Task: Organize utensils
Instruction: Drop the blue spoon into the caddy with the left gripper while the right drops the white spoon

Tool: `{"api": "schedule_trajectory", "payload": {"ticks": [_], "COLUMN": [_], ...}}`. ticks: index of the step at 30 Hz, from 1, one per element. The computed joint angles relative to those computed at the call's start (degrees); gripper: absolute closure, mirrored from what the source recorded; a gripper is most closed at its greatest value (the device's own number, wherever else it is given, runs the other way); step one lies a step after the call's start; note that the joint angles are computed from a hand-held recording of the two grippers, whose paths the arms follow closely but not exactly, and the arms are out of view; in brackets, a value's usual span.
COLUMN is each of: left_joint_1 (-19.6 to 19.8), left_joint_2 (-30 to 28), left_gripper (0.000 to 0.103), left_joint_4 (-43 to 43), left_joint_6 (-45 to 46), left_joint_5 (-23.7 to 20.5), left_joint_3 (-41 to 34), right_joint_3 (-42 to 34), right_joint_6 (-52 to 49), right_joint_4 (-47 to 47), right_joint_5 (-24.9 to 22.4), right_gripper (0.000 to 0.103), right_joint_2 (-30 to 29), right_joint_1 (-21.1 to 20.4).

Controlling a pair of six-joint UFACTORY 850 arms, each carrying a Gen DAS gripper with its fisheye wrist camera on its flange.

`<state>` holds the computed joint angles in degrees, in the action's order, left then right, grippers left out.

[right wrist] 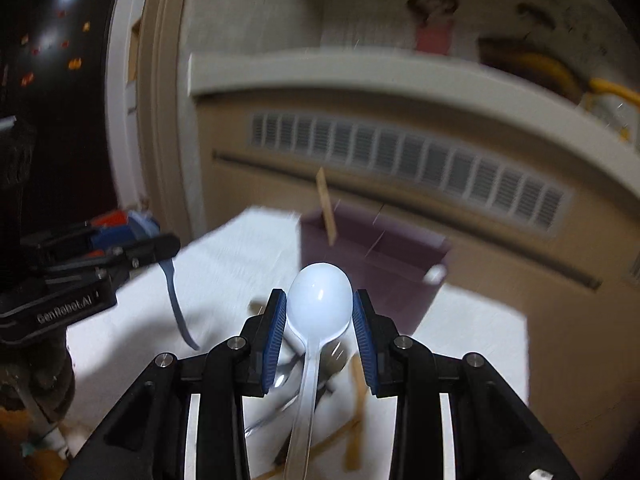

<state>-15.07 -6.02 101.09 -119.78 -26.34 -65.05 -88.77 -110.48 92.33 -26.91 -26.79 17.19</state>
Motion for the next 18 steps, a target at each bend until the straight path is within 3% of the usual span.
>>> {"api": "schedule_trajectory", "payload": {"ticks": [5, 12, 18], "left_joint_1": [1.64, 4.67, 6.5], "left_joint_2": [-4.79, -15.2, -22.82], "left_gripper": [0.068, 0.068, 0.068], "left_joint_4": [0.57, -5.02, -12.3], "left_joint_6": [4.22, 14.03, 21.05], "left_joint_5": [1.75, 6.69, 11.0], "left_joint_3": [-11.31, -28.06, -36.8], "right_joint_3": [-10.25, -34.85, -51.5], "right_joint_6": [-2.83, 14.39, 27.92], "right_joint_4": [6.95, -2.87, -8.58], "right_joint_5": [-0.35, -0.02, -2.31], "right_gripper": [0.071, 0.071, 0.071], "right_joint_2": [-3.69, -17.76, -29.78], "right_joint_1": [-1.27, -1.46, -1.74]}}
